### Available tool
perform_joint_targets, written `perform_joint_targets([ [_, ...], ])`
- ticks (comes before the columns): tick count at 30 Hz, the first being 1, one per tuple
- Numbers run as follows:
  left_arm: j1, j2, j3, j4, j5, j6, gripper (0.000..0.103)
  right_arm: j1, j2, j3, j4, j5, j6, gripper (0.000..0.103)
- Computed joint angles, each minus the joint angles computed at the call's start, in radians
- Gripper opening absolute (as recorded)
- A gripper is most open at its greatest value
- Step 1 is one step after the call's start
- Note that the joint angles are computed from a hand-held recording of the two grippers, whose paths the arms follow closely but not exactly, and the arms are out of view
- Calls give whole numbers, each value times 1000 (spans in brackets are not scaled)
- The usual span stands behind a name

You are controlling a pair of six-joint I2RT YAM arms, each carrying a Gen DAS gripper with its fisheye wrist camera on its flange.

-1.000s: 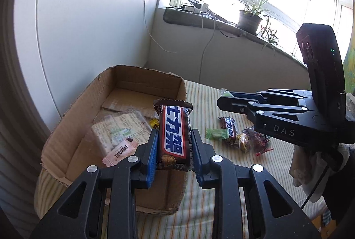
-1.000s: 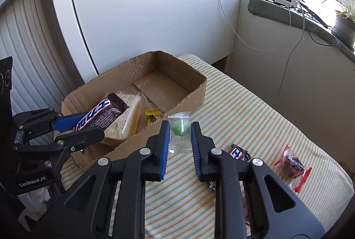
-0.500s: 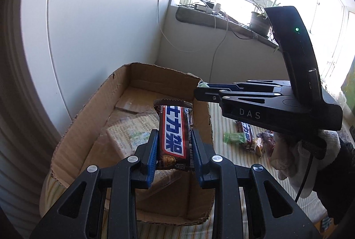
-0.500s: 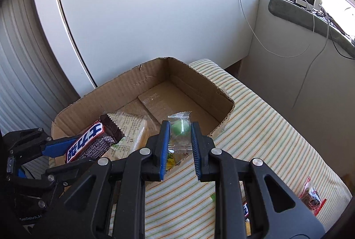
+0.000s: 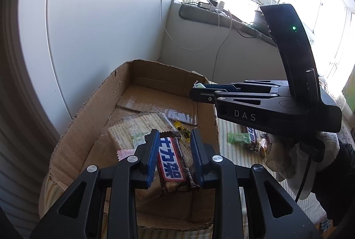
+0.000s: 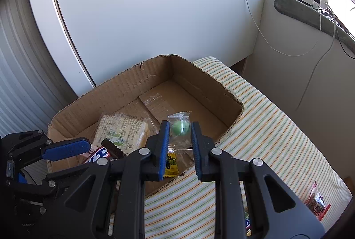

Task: Organize snacks
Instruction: 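Open the left tool over the box while the right tool opens to release the green candy, then grasp the yellow sweet with the left tool while the right grasps the dark candy bag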

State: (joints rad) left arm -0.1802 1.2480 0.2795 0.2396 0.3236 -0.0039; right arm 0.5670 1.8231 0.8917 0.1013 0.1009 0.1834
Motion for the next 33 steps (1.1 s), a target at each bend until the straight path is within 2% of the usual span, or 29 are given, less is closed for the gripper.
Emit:
perform_joint_targets([
  [2, -2, -2, -1, 0, -7, -1, 27, 2, -6, -3, 0, 7, 1, 25],
  [4, -1, -11, -5, -2, -12, -4, 31, 6, -17, -13, 9, 18, 2, 49],
  [6, 6, -22, -10, -7, -13, -4, 36, 9, -36, -32, 23, 28, -1, 57],
  [19, -5, -172, -45, -89, -12, -21, 36, 15, -160, -129, 20, 62, 5, 59],
  [25, -78, -214, -52, -104, -49, -58, 36, 2, -288, -239, 16, 76, 7, 59],
  [33, -212, -200, -53, -78, -105, -115, 36, -67, -496, -394, -25, 72, 16, 59],
])
